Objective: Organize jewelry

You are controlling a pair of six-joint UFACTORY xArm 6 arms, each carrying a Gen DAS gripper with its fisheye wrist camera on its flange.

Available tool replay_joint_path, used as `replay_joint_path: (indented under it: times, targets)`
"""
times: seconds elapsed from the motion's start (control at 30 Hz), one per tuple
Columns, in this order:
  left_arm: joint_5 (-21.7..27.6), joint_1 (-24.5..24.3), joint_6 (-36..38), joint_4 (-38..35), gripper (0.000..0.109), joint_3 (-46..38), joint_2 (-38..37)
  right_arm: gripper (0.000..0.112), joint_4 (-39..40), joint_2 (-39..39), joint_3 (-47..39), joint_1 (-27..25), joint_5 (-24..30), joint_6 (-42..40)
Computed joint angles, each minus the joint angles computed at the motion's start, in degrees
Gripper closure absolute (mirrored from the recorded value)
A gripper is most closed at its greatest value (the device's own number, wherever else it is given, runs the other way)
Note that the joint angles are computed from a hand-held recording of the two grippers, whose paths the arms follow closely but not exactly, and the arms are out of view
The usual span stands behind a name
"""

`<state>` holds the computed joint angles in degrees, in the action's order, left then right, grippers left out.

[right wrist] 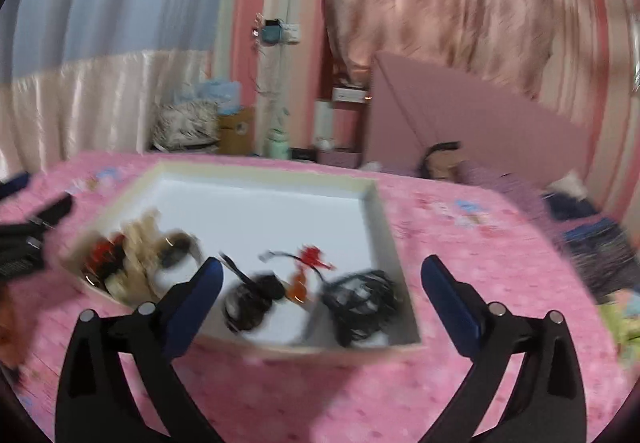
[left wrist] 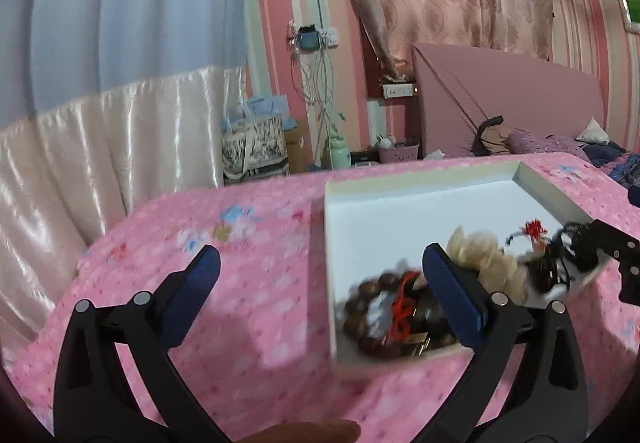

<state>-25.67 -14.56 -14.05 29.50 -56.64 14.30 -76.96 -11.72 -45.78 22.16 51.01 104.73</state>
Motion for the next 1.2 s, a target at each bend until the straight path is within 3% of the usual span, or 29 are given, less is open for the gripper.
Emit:
replay_joint_path:
  times: [0.07,0.13,0.2,0.27,0.43,0.77,1.2]
  targets:
    - [0.2,2.2,-5.7,6.2,0.008,0.4,-0.1,0.013,-1.6,-2.0,2.4,0.1,-4.5,1.9]
    - [0.1,2.8,-6.7,6.9,0.008,1.5,-0.6,0.013,-3.2,-3.1,3.6,-0.4,-8.9,3.5]
    - [-1.9,3.7,-8.7,8.3,0.008,2.3,-1.0,0.013,-5.2,-3.1,3.8,1.6,-7.2,4.7]
    - [-4.3,3.0,-5.1,3.8,0.008,3.8,-1.2,0.013,-6.7,-2.1,3.4,4.5,-2.8,6.7]
    - [-10.4,0.7,4.8,-6.9,0.008,7.8,-2.0,0.013,-6.3,-1.5,3.1,6.2,-0.2,7.7]
    - [-11.0,1.8,1.4,-2.5,0.008,7.6,-1.9,0.013,-6.2,-2.7,4.4,5.2,-1.0,9.9]
    - [-15.2,0.4,6.0,-6.9,0.008,12.2,-4.0,0.013,-5.6,-5.3,6.9,7.1,1.7,12.7]
